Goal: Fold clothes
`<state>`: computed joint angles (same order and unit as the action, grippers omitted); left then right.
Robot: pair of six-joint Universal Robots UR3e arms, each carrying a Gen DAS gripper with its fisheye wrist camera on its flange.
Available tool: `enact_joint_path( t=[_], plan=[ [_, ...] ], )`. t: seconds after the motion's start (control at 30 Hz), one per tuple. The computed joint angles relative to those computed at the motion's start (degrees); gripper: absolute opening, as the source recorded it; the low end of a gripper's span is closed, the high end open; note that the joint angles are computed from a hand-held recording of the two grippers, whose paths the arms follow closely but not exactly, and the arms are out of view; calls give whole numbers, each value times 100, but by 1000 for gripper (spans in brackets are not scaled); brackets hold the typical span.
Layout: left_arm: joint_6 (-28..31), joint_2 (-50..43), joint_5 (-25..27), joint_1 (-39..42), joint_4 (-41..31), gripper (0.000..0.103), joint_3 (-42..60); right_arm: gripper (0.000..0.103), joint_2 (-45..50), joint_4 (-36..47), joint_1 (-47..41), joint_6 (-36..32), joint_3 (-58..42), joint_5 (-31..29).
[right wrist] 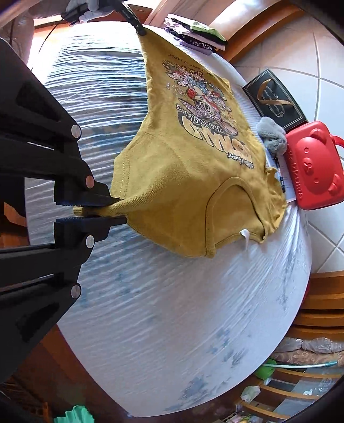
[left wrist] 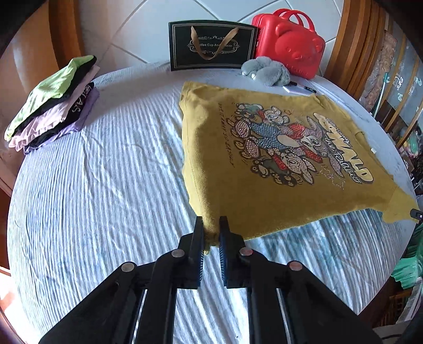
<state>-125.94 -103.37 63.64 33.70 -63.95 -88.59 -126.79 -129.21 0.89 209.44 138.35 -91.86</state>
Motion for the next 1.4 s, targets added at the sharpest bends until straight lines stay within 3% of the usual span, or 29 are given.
enact_joint_path(
  t=[0.13,0.2,0.23,0.27,0.3,0.33,0.43,0.67,0.83,0.9,0.97,1.0,1.03,1.07,1.1,1.27,1.4],
  plan=[
    [87,22,259,2,124,13,-349,5,-180,90,-85,41,426,300],
    [116,73,227,31,185,14,-428,10,-250,17,-72,67,559,336],
    [126,94,172,65,178,21,-404,14,-390,50,-74,74,601,328],
    [137,112,115,100,166,29,-373,29,-537,86,-56,93,632,297],
    [171,119,69,139,165,45,-354,47,-661,99,27,155,638,202],
    [215,120,27,180,166,57,-337,52,-715,93,128,222,619,103],
    [324,116,-54,268,160,58,-299,53,-876,182,117,159,620,97],
    [497,187,199,93,482,58,-710,53,40,-576,507,356,759,-47],
    [147,0,373,-22,1299,58,-1009,53,499,-962,516,339,761,-61],
    [62,-121,300,0,1308,58,-936,53,638,-1082,525,357,739,-71],
    [27,-165,198,22,1198,43,-849,53,729,-1195,495,353,743,-30],
    [39,-164,150,23,1047,15,-770,42,791,-1226,470,350,732,11],
    [61,-157,104,21,861,12,-675,32,854,-1255,445,346,721,51],
    [119,-90,63,22,789,11,-654,13,900,-1277,420,352,713,91],
    [191,2,22,25,762,11,-663,8,887,-1285,397,378,719,129],
    [442,219,-380,108,-35,11,0,5,-208,-871,-16,290,820,477],
    [306,-13,-364,-194,74,11,550,5,-545,-512,-469,-94,453,624]
  ],
)
